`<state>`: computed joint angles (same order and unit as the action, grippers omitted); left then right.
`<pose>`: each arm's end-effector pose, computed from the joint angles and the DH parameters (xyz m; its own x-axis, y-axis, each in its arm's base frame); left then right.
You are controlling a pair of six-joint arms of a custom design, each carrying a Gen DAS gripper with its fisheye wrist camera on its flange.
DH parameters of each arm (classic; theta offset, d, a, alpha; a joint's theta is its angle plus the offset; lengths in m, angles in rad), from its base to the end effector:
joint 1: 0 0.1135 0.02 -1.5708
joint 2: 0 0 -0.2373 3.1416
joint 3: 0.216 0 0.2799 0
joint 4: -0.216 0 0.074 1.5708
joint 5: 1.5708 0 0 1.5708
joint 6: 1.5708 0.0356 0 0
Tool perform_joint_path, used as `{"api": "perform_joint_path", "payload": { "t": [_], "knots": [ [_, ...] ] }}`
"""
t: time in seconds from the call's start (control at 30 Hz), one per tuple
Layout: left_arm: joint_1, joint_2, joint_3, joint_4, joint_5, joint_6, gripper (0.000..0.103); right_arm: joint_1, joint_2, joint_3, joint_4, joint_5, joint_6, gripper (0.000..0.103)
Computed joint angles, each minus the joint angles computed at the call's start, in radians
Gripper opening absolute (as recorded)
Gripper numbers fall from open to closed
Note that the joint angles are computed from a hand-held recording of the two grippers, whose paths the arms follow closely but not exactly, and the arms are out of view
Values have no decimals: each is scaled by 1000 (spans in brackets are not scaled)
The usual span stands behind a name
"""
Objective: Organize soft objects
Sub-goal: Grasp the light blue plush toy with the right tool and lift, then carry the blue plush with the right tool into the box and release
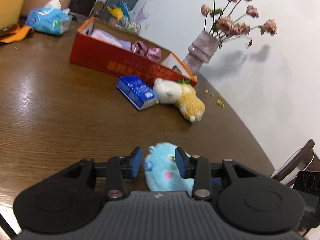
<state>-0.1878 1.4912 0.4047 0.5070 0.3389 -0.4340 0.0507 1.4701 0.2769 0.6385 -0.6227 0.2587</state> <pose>0.2645 -0.0623 0.0771 -0.6771 -0.2750 -0.6826 0.1815 0.8365 -0.5170 0.2388 0.0329 0.0634 -0.6457 0.1753 -0.7432 -0.3839 0.7668 0.5144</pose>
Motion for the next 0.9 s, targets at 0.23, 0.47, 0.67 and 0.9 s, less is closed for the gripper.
{"api": "perform_joint_path", "payload": {
  "t": [0.23, 0.47, 0.67, 0.9],
  "knots": [
    [2, 27, -1, 18, 50, -6, 57, -9, 97, 45, 56, 56, 57, 43],
    [23, 100, 29, 3, 127, -38, 57, 12, 219, 125, 86, 65, 75, 43],
    [-4, 146, 34, 28, 117, -55, 38, 33, 287, 170, 91, 44, 100, 36],
    [12, 153, 40, 30, 131, -51, 39, 27, 289, 169, 96, 40, 110, 33]
  ]
}}
